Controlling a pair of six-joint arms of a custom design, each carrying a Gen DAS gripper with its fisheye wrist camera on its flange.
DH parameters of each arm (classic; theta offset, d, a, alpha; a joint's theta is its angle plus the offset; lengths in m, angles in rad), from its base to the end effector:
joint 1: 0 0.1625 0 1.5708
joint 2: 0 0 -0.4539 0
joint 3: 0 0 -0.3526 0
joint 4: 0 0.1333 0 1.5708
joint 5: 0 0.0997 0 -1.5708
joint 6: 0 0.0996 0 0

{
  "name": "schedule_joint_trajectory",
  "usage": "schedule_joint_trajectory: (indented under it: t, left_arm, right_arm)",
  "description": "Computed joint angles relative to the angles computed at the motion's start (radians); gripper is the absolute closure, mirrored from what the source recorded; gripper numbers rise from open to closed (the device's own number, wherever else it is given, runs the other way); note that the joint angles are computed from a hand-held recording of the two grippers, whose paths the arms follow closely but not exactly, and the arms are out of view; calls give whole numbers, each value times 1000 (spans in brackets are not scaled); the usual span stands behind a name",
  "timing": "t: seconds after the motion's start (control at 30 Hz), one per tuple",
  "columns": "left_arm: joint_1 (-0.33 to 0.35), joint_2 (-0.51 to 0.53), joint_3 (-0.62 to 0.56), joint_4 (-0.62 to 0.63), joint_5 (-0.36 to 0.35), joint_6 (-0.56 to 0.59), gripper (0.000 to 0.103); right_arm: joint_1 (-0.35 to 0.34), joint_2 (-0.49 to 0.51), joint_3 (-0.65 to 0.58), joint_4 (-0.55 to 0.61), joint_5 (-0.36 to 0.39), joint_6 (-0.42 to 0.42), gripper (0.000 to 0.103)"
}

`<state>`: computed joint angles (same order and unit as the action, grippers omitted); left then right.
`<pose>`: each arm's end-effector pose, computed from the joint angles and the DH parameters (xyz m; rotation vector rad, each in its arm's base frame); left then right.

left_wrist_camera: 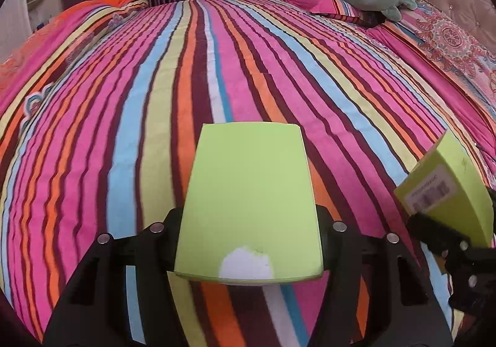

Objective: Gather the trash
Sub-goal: 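Carry both lime-green boxes with both tools over the wastebasket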

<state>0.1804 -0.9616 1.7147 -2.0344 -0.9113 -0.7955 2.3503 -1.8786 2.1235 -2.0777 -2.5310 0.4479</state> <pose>-0.5456 -0.2970 0.1897 0.8604 2.3771 -0.5981 0.2586 -0.1882 0.4802 0.2264 -2.3198 0.9478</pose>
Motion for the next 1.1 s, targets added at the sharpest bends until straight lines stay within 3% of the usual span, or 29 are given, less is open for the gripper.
schedule_joint_trajectory:
  t: [0.27, 0.5, 0.87, 1.1]
  left_arm:
    - [-91, -90, 46, 114, -22, -116, 46]
    - [-166, -160, 83, 214, -50, -221, 46]
    - [-286, -229, 107, 332, -99, -323, 46]
    - [-380, -278, 136, 390, -175, -391, 46]
  right_arm:
    - [139, -1, -54, 272, -21, 253, 47]
    - [251, 1, -96, 494, 10, 485, 47]
    - [407, 29, -130, 698, 66, 740, 47]
    - [539, 73, -170, 841, 147, 907, 47]
